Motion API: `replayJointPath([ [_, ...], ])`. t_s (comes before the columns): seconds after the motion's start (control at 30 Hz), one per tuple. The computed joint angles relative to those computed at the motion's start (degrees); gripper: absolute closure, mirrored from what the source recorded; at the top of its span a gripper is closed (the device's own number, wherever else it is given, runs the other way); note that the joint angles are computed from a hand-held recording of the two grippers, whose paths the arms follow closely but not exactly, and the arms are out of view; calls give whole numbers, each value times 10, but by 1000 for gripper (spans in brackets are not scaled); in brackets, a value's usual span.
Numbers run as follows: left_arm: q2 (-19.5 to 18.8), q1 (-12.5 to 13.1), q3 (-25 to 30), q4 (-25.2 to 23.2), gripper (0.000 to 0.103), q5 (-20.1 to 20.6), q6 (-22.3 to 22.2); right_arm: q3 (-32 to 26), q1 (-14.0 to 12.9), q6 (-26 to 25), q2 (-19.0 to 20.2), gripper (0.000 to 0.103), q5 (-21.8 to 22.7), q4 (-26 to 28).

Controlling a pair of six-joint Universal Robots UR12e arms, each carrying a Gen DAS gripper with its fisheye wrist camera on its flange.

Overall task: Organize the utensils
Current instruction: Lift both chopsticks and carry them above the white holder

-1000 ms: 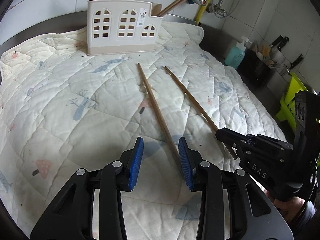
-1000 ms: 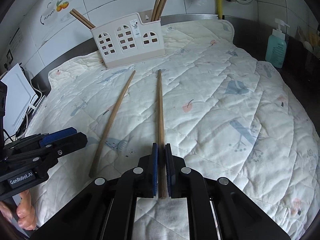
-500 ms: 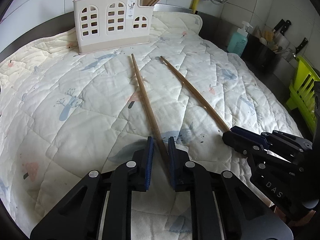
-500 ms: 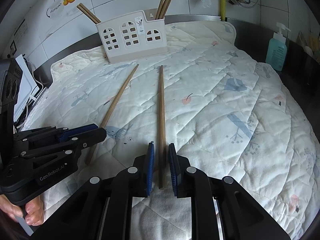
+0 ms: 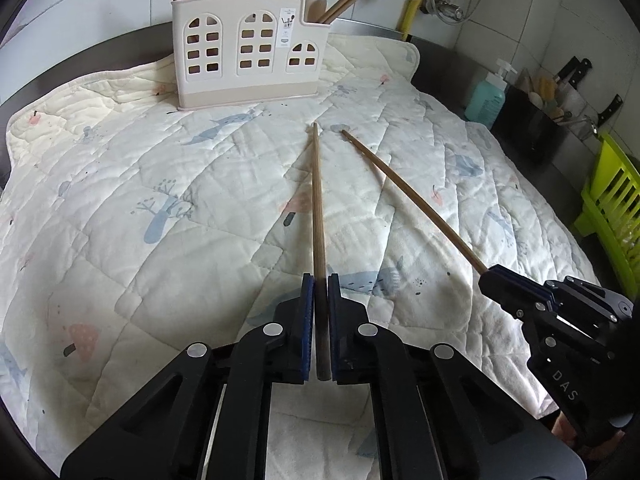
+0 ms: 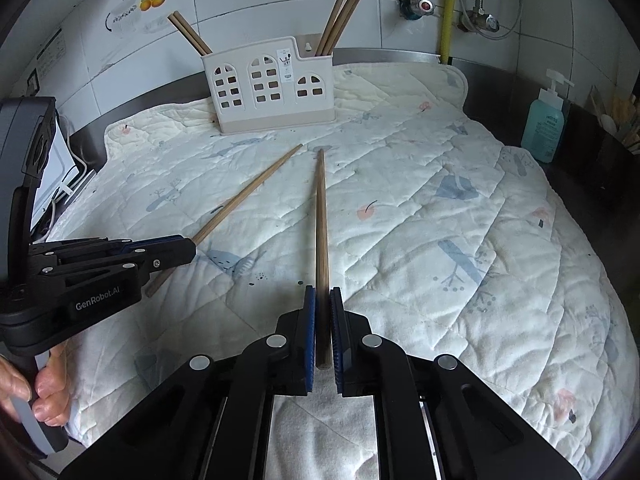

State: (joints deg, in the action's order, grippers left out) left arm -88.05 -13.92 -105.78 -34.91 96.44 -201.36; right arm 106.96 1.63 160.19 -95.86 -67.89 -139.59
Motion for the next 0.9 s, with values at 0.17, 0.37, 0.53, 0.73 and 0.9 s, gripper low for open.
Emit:
replayJointPath([
  [0.17,12,2,-8,19,98,7,3,-1,-3,0,-8,96,11,-28],
  [0.37,25,5,-11,48,98,18,7,-17,-7,4,-9,96,31,-66],
  [0.53,31,10,-2,63,98,27,19,-47,-2,-6,1,96,52,-74],
  [0.73,34,24,18,66,98,29,26,-97,4,-15,25,96,84,-60],
  [0.9,29,38,43,69,98,30,45,-150,8,-19,51,96,101,-38],
])
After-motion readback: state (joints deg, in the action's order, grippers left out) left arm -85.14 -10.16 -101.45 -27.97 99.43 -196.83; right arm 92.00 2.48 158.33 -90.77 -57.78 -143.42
